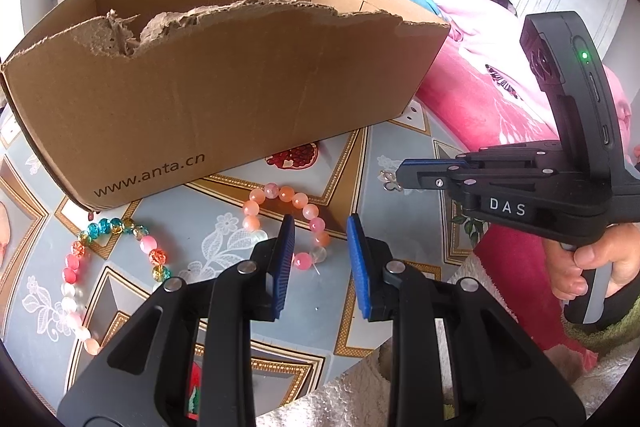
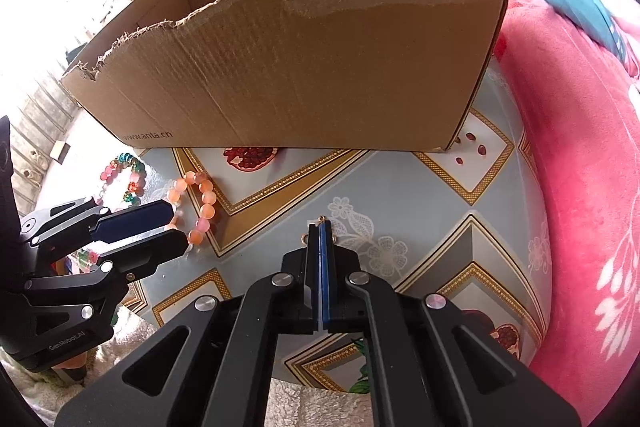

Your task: Organize jewelry

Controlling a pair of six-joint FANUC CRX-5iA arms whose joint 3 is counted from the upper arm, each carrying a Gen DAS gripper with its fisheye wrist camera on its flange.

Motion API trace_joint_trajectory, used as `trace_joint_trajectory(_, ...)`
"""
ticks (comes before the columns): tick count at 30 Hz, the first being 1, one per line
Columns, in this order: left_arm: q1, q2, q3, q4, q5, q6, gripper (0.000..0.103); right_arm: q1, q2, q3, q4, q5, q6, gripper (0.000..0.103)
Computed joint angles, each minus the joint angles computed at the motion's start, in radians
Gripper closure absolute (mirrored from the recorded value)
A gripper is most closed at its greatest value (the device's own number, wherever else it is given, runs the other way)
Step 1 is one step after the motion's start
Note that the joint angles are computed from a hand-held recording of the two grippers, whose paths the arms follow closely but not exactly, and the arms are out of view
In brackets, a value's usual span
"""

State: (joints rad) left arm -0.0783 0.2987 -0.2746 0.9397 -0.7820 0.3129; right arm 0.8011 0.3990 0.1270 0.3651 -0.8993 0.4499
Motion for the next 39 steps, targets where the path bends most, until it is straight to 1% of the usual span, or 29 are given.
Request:
trace_joint_trajectory(2,0.001,-0.003,-0.007,0.006,-0.004,-0.012,0.077,-0.003,-0.001,0.012,-0.020,-0.011,0.028,0.098)
trace_joint_trajectory(4,0.003,-0.007,-0.013,0.010,-0.010,-0.020,0.077,0.000,0.008,0.028,-0.029,-0.037,0.052,0.089)
trace_joint_trajectory(5,0.004,-0.010,-0.019,0.015,-0.013,-0.029,0.077,0.000,0.010,0.034,-0.031,-0.049,0.064,0.080)
trace_joint_trajectory(6,0.005,-0.014,-0.027,0.020,-0.014,-0.041,0.077,0.002,0.012,0.040,-0.033,-0.059,0.075,0.076)
trace_joint_trajectory(9,0.005,-0.032,-0.055,0.038,-0.014,-0.079,0.077,0.001,0.020,0.059,-0.047,-0.082,0.105,0.075)
trace_joint_trajectory(12,0.003,-0.046,-0.077,0.047,-0.011,-0.110,0.077,0.001,0.018,0.060,-0.068,-0.084,0.119,0.075)
trace_joint_trajectory(17,-0.003,-0.052,-0.086,0.031,-0.005,-0.114,0.077,0.011,0.030,0.072,-0.071,-0.102,0.143,0.076)
trace_joint_trajectory(21,-0.003,-0.051,-0.088,0.034,-0.008,-0.118,0.077,0.023,0.062,0.107,-0.034,-0.145,0.164,0.078)
trace_joint_trajectory(24,-0.001,-0.054,-0.093,0.041,-0.005,-0.122,0.077,0.033,0.067,0.104,-0.018,-0.152,0.147,0.082)
trace_joint_trajectory(27,0.003,-0.058,-0.100,0.053,0.000,-0.123,0.077,0.030,0.065,0.096,-0.004,-0.151,0.125,0.082)
trace_joint_trajectory(30,0.010,-0.061,-0.103,0.055,0.003,-0.117,0.077,0.022,0.055,0.075,0.004,-0.132,0.094,0.082)
trace_joint_trajectory(32,0.014,-0.063,-0.104,0.052,0.004,-0.110,0.077,0.022,0.033,0.042,0.011,-0.097,0.064,0.082)
trace_joint_trajectory(35,0.017,-0.071,-0.106,0.045,0.019,-0.101,0.077,0.022,-0.014,-0.028,0.031,-0.013,0.015,0.082)
trace_joint_trajectory(37,0.023,-0.086,-0.118,0.051,0.042,-0.103,0.077,0.011,-0.047,-0.074,0.036,0.063,0.011,0.082)
trace_joint_trajectory(39,0.038,-0.101,-0.128,0.055,0.065,-0.094,0.077,0.014,-0.068,-0.120,0.048,0.161,-0.014,0.082)
